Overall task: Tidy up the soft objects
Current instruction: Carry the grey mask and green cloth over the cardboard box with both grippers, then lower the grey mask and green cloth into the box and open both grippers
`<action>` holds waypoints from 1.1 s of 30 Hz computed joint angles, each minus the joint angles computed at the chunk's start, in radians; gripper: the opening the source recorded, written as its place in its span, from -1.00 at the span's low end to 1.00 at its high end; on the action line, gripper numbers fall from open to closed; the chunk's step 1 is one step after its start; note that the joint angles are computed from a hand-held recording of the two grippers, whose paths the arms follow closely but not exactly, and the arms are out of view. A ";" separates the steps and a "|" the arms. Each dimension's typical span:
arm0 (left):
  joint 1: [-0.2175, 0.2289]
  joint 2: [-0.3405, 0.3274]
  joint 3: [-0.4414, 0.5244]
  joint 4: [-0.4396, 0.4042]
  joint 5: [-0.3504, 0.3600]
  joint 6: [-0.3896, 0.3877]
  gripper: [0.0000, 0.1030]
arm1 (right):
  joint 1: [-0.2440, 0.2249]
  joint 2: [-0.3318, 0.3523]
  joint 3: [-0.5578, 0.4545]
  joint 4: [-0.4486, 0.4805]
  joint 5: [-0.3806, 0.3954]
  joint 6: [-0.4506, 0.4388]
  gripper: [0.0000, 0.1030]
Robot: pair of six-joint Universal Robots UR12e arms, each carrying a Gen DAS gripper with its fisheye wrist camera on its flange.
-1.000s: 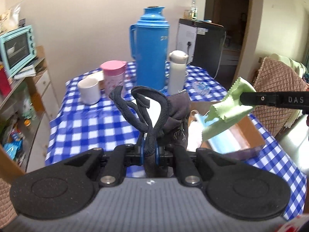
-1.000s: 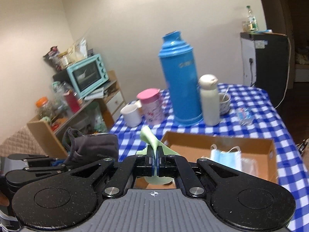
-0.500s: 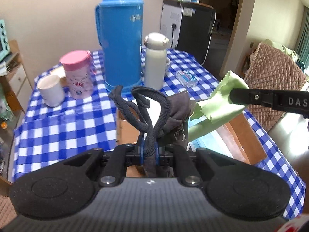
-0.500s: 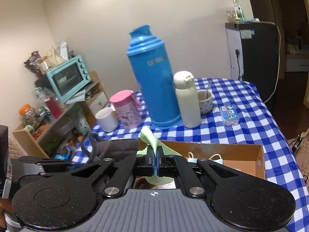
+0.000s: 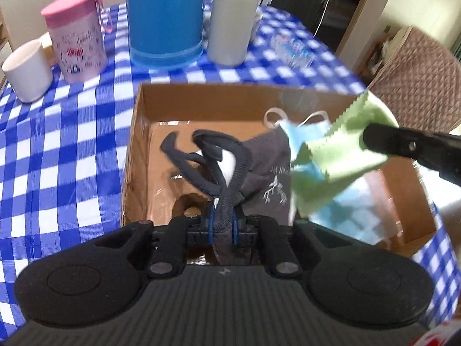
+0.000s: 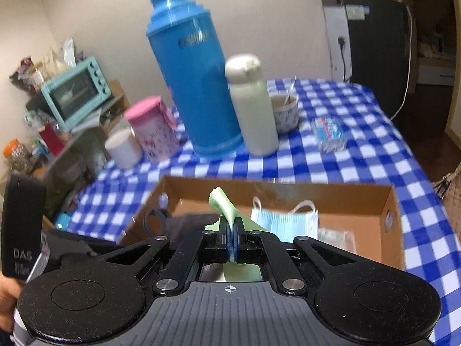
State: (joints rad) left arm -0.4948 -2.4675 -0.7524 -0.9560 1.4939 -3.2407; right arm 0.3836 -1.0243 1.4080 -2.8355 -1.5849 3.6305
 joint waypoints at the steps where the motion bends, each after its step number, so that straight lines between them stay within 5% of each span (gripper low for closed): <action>1: 0.000 -0.002 0.001 -0.002 0.006 0.006 -0.73 | 0.001 0.004 -0.002 0.018 0.006 -0.005 -0.96; 15: 0.002 0.058 -0.091 0.088 0.024 0.070 -0.22 | 0.003 0.015 -0.013 0.216 0.109 -0.021 -0.89; 17: 0.004 0.073 -0.115 0.114 0.014 0.065 -0.19 | 0.008 0.006 -0.008 0.222 0.091 -0.028 -0.45; 18: 0.004 0.082 -0.127 0.126 0.008 0.059 -0.17 | 0.010 0.002 -0.003 0.217 0.081 -0.028 0.00; 19: 0.005 0.089 -0.137 0.136 0.004 0.054 -0.14 | 0.013 -0.003 0.002 0.204 0.064 -0.025 0.15; 33: 0.001 0.189 -0.268 0.218 0.004 0.010 -0.06 | 0.034 -0.070 0.065 0.136 0.002 0.004 0.18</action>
State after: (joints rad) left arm -0.4936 -2.2788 -1.0209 -0.7376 1.4974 -3.2308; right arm 0.4172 -1.0943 1.4730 -2.6994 -1.5826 3.6348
